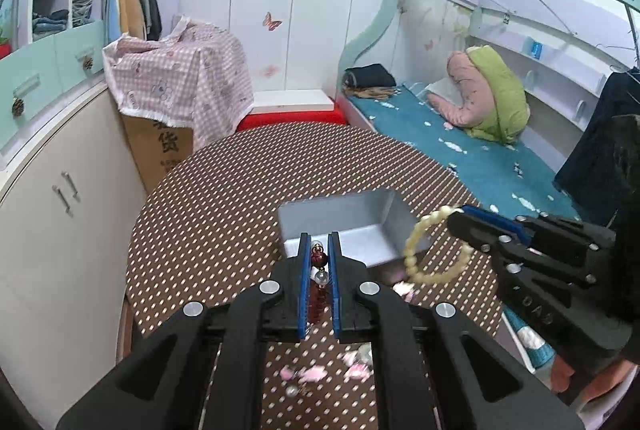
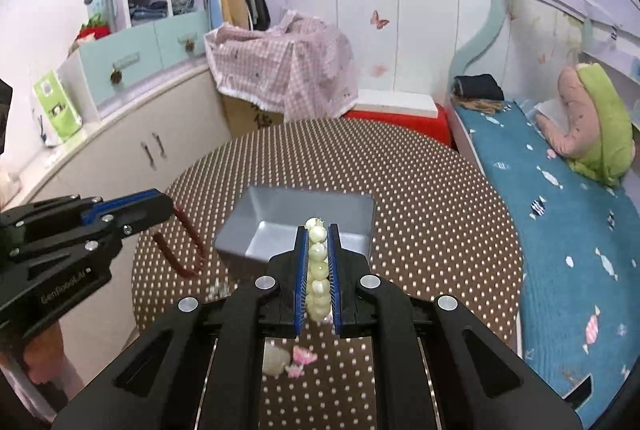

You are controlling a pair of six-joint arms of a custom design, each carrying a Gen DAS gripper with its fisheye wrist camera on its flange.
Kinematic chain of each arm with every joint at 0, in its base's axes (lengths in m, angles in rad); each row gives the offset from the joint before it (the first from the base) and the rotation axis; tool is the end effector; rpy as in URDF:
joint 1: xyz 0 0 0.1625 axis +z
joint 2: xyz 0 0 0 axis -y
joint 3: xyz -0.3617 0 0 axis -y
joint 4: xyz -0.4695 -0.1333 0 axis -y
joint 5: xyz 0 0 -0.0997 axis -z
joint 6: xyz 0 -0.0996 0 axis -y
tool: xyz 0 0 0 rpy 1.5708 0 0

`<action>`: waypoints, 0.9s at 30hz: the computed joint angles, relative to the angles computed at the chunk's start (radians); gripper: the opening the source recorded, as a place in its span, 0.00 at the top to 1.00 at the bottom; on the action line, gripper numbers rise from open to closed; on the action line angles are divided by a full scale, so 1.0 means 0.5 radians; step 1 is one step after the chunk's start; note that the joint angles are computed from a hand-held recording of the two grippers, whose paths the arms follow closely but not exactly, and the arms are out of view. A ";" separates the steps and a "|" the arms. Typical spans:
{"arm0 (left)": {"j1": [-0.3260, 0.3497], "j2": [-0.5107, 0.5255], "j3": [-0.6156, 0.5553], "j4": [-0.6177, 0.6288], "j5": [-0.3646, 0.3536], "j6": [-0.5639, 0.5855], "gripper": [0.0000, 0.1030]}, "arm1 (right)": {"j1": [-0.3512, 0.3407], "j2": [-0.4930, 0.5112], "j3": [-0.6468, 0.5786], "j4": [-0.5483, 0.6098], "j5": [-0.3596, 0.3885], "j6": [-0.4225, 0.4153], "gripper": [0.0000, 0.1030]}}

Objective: Organize jewelry
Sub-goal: 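Carry both bracelets into the grey metal box and open both tools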

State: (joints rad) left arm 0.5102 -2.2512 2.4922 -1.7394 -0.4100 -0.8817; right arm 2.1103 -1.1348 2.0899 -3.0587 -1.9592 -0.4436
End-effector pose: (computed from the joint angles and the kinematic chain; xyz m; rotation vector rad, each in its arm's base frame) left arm -0.1739 -0.3547 0.2848 0.2464 2.1679 -1.1362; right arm 0.3679 -0.4284 0.0783 1.1399 -2.4344 0.7570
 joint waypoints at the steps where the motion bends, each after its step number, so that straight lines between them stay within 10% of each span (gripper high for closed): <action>1: 0.017 0.037 -0.008 -0.120 -0.017 0.087 0.93 | 0.000 0.016 -0.022 0.002 0.003 0.002 0.90; 11: 0.323 0.522 -0.186 -0.977 -0.155 0.635 0.93 | -0.077 0.288 -0.345 0.146 0.044 0.074 0.90; 27: 0.805 0.882 -0.401 -1.236 -0.508 0.762 0.93 | -0.205 0.639 -0.685 0.530 0.088 0.115 0.89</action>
